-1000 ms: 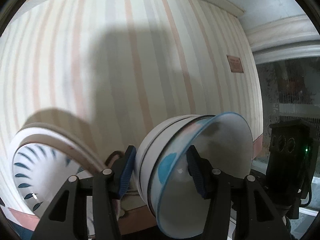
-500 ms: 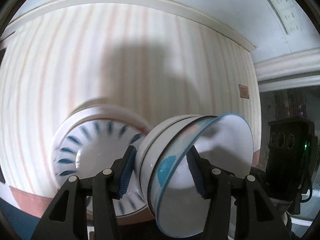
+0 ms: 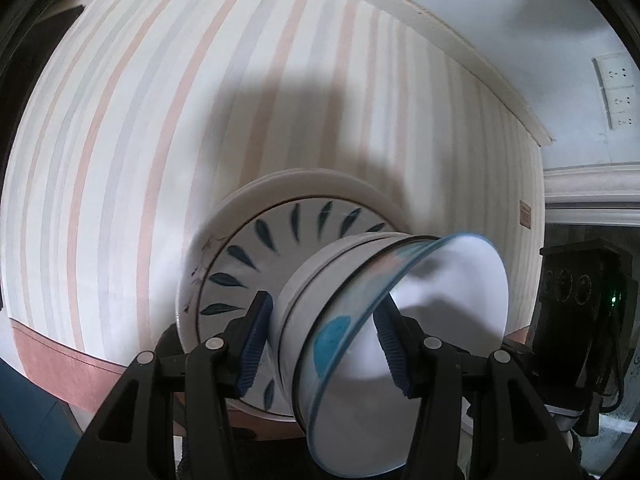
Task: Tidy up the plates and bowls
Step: 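Carry the bowl stack over the plate stack and lower it on, then open both tools and withdraw them up from the bowls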
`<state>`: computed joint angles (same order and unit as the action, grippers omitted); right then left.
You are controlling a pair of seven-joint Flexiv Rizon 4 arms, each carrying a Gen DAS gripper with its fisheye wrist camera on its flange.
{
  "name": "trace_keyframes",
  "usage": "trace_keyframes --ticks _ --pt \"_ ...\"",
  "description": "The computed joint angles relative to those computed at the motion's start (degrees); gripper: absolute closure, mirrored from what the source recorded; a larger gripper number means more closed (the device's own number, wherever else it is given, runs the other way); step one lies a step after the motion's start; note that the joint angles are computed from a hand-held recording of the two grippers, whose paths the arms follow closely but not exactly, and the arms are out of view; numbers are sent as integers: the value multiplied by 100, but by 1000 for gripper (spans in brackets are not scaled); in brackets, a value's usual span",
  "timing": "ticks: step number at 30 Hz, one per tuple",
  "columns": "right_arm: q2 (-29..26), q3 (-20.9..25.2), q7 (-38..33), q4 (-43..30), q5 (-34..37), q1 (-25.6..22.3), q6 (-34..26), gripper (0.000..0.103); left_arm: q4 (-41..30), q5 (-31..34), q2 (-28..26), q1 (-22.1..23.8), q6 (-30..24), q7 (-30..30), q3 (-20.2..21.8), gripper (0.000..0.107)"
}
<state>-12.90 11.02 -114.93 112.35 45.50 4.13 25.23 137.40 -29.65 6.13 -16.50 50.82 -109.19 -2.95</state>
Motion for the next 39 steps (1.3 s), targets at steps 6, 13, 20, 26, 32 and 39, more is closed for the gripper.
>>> trace_keyframes --ticks 6,13,20,26,32,39 --pt "-116 54 2 92 -141 106 169 56 111 -84 -57 26 64 117 35 57" --pt "-298 192 121 62 -169 232 550 56 184 -170 -73 56 112 292 51 57" --pt "-281 209 149 81 -166 176 621 56 187 -53 -72 45 161 282 14 57" --pt "-141 217 266 229 -249 229 771 55 117 376 67 86 75 153 16 59" --pt "151 197 479 430 -338 308 1002 54 -27 1231 399 200 -161 -255 7 59" --pt "1051 174 820 954 -744 564 1564 35 -52 2221 1115 289 -518 -682 -90 52"
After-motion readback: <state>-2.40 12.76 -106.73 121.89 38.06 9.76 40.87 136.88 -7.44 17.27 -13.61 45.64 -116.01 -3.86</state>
